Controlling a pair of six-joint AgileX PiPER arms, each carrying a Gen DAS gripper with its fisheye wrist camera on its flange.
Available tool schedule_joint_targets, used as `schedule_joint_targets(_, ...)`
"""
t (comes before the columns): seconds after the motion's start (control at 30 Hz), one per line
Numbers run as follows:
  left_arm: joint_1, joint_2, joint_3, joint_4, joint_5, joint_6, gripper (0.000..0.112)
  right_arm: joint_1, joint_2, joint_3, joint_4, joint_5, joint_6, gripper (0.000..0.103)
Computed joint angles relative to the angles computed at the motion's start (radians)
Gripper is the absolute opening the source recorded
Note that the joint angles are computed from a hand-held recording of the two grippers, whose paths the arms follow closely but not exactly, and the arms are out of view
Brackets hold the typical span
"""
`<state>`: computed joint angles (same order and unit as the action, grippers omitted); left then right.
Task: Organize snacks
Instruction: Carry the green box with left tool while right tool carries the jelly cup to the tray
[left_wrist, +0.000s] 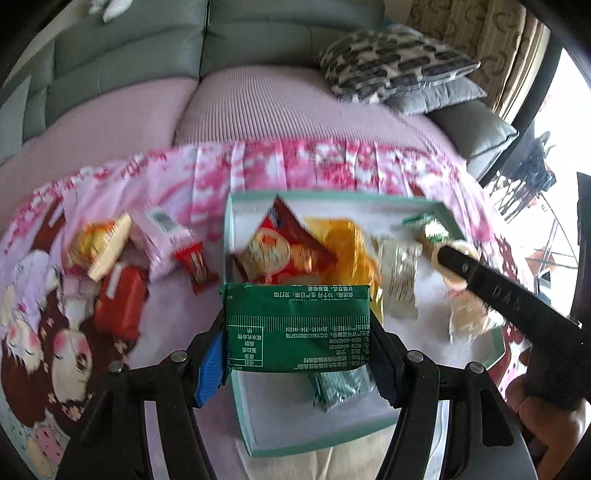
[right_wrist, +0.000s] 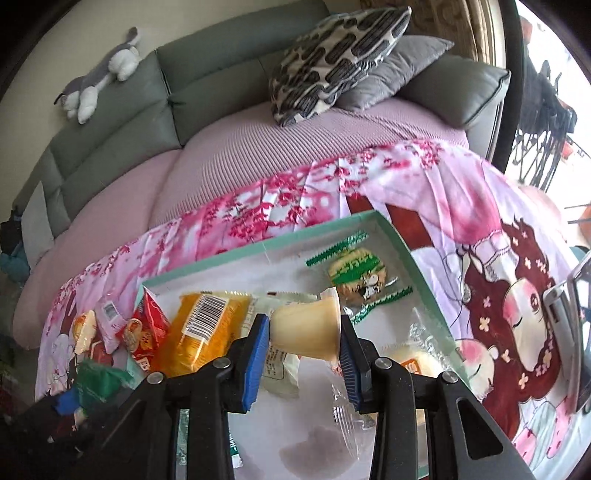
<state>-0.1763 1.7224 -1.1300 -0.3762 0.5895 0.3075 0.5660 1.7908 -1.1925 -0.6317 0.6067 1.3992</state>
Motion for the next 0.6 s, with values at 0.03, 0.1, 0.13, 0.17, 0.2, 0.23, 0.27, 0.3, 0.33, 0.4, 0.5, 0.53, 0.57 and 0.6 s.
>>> schedule_joint_targets(0.03, 0.001, 0.005, 0.002, -0.011, 0.001, 0.009, 0.069, -0.001, 0.001, 0.003, 0.004, -0.006, -0.001, 0.039)
schedule_joint_targets(0.1, -0.010, 0.015, 0.001, 0.004, -0.012, -0.002, 0.069, -0.003, 0.003, 0.005, 0.008, -0.014, -0.004, 0.039)
schedule_joint_targets(0.13, -0.016, 0.021, 0.002, 0.013, -0.024, -0.007, 0.069, -0.002, 0.005, 0.004, 0.010, -0.014, -0.008, 0.039)
schedule_joint_targets(0.17, -0.021, 0.032, -0.003, 0.022, -0.029, -0.012, 0.069, -0.002, 0.007, 0.003, 0.011, -0.014, -0.010, 0.039)
schedule_joint_targets(0.2, -0.024, 0.045, -0.009, 0.023, -0.031, -0.012, 0.069, -0.003, 0.009, 0.001, 0.014, -0.017, -0.014, 0.039)
schedule_joint_targets(0.23, -0.024, 0.055, -0.016, 0.019, -0.030, -0.010, 0.069, -0.005, 0.010, 0.001, 0.020, -0.021, -0.020, 0.039)
schedule_joint_targets(0.27, -0.024, 0.065, -0.022, 0.018, -0.027, -0.012, 0.069, -0.006, 0.013, 0.000, 0.024, -0.023, -0.022, 0.039)
schedule_joint_targets(0.3, -0.024, 0.071, -0.026, 0.012, -0.026, -0.009, 0.069, -0.008, 0.014, -0.001, 0.028, -0.025, -0.026, 0.039)
schedule_joint_targets(0.33, -0.024, 0.075, -0.028, 0.009, -0.028, -0.008, 0.069, -0.010, 0.015, -0.002, 0.035, -0.028, -0.033, 0.039)
schedule_joint_targets(0.4, -0.032, 0.086, -0.034, 0.019, -0.046, -0.022, 0.069, -0.012, 0.019, -0.005, 0.039, -0.031, -0.036, 0.039)
schedule_joint_targets(0.5, -0.032, 0.104, -0.043, 0.020, -0.065, -0.027, 0.069, -0.014, 0.024, -0.007, 0.047, -0.035, -0.045, 0.039)
schedule_joint_targets(0.53, -0.032, 0.108, -0.045, 0.024, -0.074, -0.032, 0.069, -0.015, 0.024, -0.007, 0.049, -0.037, -0.045, 0.039)
schedule_joint_targets(0.57, -0.032, 0.113, -0.047, 0.027, -0.080, -0.036, 0.069, -0.016, 0.024, -0.006, 0.051, -0.038, -0.046, 0.039)
schedule_joint_targets(0.6, -0.030, 0.118, -0.051, 0.027, -0.084, -0.036, 0.069, -0.016, 0.024, -0.005, 0.050, -0.038, -0.045, 0.039)
